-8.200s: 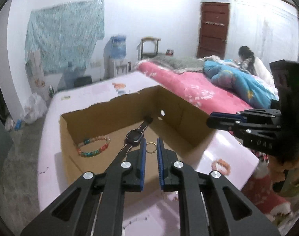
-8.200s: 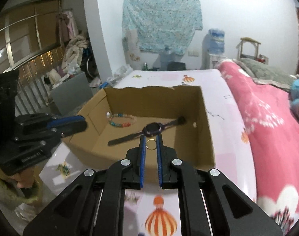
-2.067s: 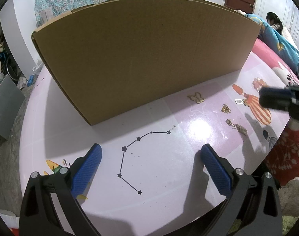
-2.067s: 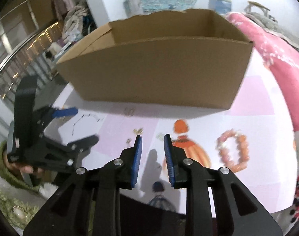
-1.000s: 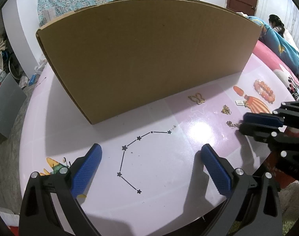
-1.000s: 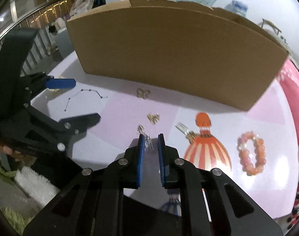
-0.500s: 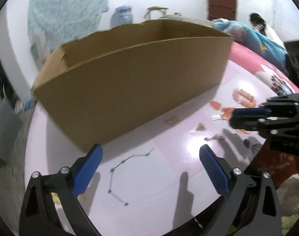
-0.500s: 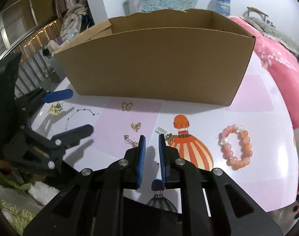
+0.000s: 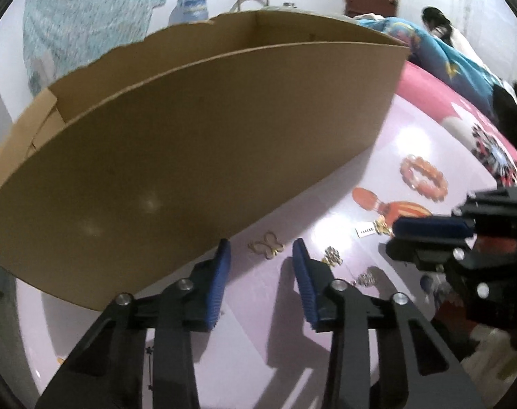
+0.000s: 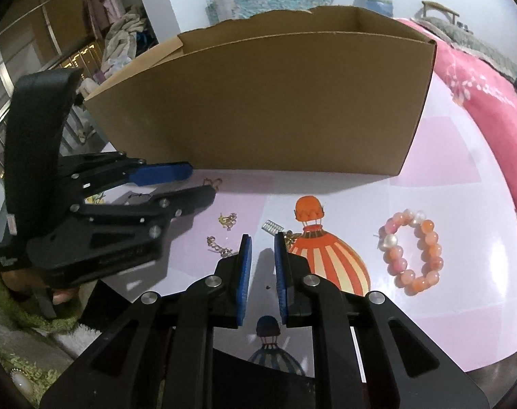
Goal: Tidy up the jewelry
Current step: 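Lower the left tool onto the gold butterfly charm and close it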
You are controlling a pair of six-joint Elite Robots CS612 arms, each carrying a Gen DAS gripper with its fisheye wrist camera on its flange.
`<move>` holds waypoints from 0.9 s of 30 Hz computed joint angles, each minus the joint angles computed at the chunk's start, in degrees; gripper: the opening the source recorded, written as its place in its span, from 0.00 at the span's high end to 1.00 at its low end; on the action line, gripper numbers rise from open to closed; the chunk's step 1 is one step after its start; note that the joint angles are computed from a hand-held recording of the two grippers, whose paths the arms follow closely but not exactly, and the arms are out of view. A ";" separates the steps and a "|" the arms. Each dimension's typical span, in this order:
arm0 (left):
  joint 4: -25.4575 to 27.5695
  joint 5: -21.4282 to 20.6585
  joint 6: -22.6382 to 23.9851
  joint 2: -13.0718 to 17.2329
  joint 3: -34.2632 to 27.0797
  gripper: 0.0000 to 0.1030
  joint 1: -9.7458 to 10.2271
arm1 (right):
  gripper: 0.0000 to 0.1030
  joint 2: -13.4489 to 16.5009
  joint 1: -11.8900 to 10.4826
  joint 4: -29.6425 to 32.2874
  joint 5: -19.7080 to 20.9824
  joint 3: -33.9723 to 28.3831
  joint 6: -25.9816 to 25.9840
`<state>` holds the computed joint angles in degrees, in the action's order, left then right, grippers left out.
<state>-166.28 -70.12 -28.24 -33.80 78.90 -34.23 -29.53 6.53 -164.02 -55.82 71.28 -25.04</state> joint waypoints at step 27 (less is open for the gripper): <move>0.77 0.61 -2.48 -1.03 1.68 0.90 -0.30 | 0.87 -0.82 0.15 -2.62 -1.80 1.82 0.95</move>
